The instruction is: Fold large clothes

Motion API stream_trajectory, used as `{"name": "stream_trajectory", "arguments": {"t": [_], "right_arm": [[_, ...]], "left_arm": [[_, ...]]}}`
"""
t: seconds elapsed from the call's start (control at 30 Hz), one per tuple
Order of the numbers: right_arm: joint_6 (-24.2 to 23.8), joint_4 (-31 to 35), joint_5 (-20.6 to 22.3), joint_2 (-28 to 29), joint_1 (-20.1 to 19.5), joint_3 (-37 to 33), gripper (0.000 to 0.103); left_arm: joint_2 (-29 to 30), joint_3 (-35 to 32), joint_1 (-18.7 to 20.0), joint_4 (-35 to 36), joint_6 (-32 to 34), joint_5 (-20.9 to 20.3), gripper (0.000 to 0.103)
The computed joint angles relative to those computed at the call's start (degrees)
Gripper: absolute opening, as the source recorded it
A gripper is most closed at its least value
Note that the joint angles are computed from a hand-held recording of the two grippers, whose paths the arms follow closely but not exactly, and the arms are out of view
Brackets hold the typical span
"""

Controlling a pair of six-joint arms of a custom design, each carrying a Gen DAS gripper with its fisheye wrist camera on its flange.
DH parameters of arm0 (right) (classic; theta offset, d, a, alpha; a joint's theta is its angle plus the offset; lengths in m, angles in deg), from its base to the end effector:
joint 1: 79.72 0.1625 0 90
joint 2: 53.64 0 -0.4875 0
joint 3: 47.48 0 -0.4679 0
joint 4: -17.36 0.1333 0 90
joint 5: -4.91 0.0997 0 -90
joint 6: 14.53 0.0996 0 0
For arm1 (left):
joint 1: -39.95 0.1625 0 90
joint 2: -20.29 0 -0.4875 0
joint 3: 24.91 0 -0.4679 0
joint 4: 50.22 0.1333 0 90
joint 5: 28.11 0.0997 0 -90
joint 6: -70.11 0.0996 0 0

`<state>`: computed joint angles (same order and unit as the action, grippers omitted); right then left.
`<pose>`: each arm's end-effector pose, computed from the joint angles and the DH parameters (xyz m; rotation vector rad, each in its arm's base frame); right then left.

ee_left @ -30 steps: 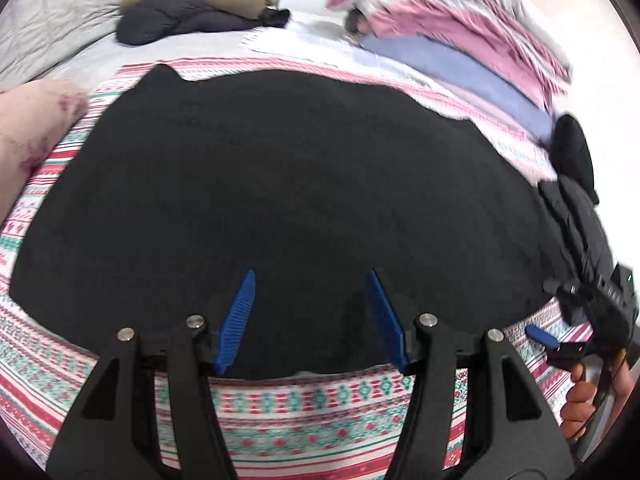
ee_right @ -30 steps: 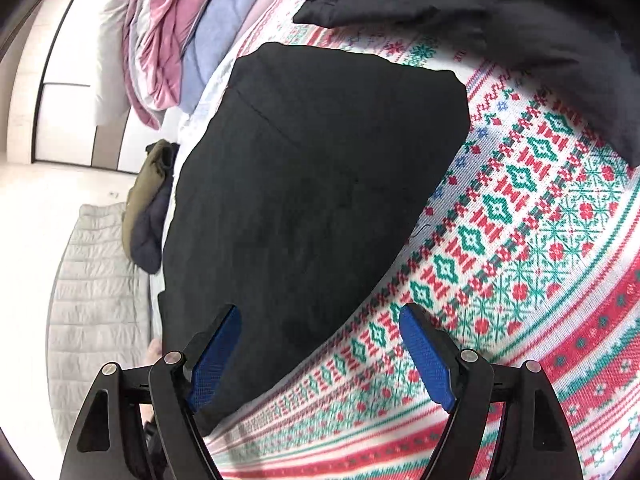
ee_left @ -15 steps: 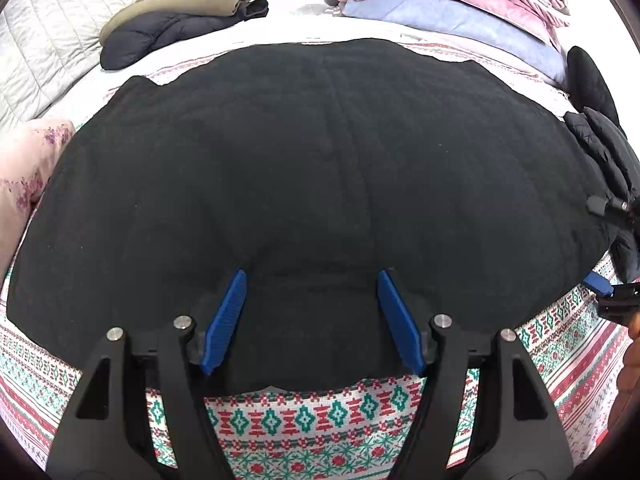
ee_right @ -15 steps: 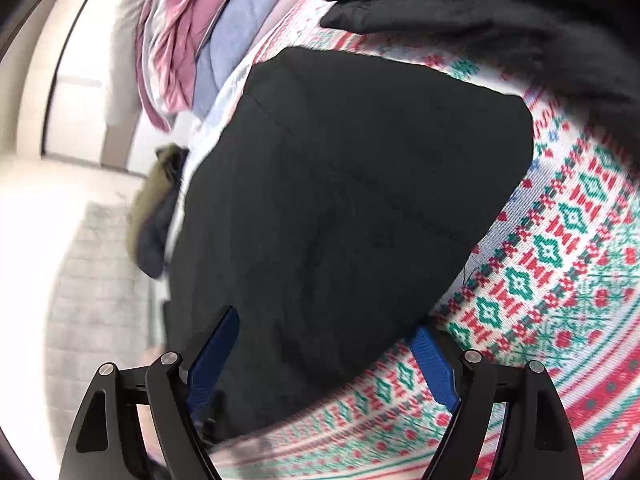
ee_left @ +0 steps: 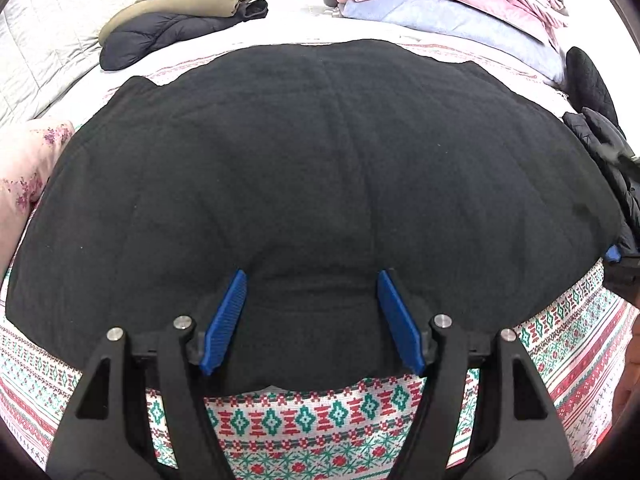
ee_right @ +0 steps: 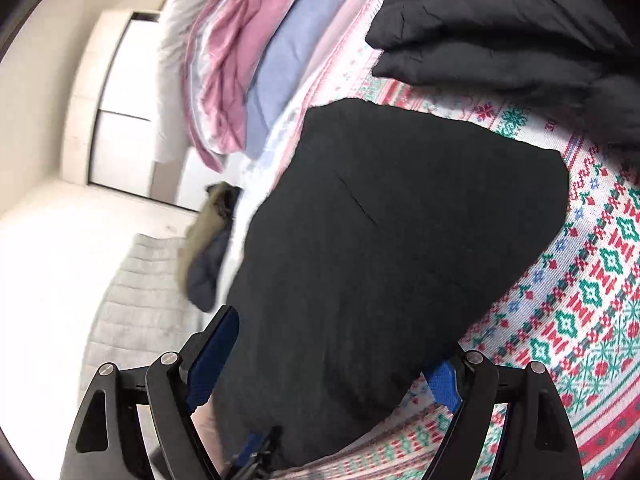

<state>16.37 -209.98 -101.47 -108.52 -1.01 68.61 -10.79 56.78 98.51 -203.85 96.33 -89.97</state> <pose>-0.0187 -0.6310 0.2251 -1.1338 -2.1757 1.9411 -0.2798 -0.8033 -0.0106 1.2082 2.3516 -0.3314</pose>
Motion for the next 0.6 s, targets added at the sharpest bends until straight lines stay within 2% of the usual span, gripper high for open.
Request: {"name": "stream_trajectory", "arguments": {"t": [0.1,0.2,0.27,0.4,0.6], "right_arm": [[3.9,2.2,1.0,0.2,-1.2,-0.7,0.085],[3.0,2.6,-0.1,0.3,-0.6,-1.2,0.085],[2.5,2.5,-0.2,0.2,-0.3,-1.0,0.085],[5.6,1.5,2.2,-0.4,-1.5,0.6,0.085],[6.9,3.0,2.6,-0.9,-1.7,0.8,0.085]], "left_arm": [[-0.1,0.0,-0.1,0.0,-0.1,-0.1,0.070],[-0.7,-0.2,-0.2,1.5,-0.8,-0.8,0.069],[-1.5,-0.1,-0.3,1.8,0.2,-3.0,0.069],[-2.0,-0.3,-0.7,0.6,1.8,-4.8,0.069],[2.6,-9.5,-0.8,8.0,-1.9,-2.6,0.070]]}}
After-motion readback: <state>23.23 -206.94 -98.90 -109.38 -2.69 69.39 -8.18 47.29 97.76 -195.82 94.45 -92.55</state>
